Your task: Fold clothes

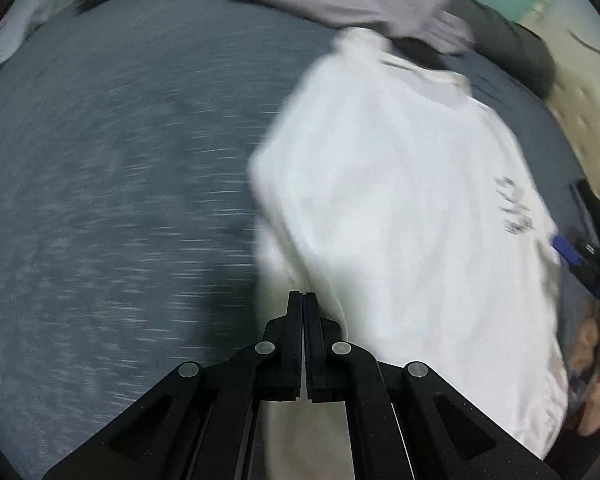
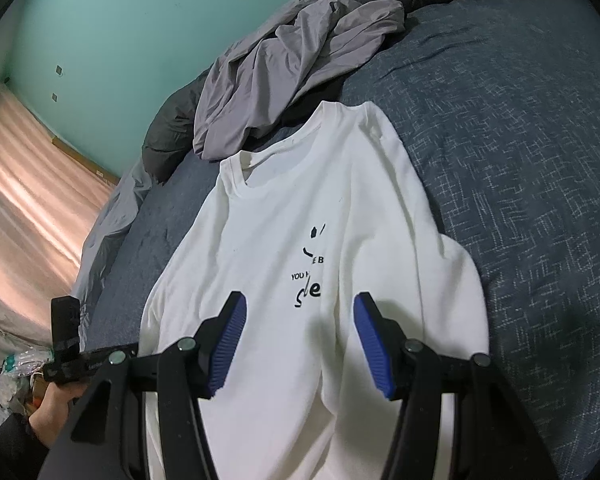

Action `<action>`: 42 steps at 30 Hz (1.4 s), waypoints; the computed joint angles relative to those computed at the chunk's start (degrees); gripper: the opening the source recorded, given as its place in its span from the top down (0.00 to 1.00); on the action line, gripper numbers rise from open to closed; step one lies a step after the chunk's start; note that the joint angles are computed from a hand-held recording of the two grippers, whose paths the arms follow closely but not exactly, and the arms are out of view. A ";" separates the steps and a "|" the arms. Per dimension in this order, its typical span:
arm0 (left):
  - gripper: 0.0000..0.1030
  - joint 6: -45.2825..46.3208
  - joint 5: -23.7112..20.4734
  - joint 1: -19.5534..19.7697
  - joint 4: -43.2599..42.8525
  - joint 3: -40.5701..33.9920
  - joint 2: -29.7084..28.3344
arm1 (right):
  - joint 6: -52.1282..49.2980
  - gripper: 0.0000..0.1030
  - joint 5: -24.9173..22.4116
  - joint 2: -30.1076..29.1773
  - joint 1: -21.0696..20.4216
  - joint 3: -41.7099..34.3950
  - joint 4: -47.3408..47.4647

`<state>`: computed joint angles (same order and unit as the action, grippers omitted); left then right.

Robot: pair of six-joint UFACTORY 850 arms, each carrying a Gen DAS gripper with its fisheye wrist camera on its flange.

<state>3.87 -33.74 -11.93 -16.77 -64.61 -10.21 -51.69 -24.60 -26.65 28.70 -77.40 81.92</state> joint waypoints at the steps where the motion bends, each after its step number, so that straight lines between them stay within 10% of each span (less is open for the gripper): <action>1: 1.00 0.92 -0.19 -0.93 -0.61 -0.28 -0.22 | -0.05 0.45 -0.05 0.02 0.00 0.03 0.12; 29: 0.92 1.72 1.46 0.38 -9.74 2.82 -1.27 | -0.46 0.45 -1.10 -0.42 -0.27 -0.09 1.40; 42: 1.00 -8.42 0.72 -0.59 4.47 -0.31 2.38 | -0.91 0.45 -1.54 -0.42 -0.29 0.08 2.77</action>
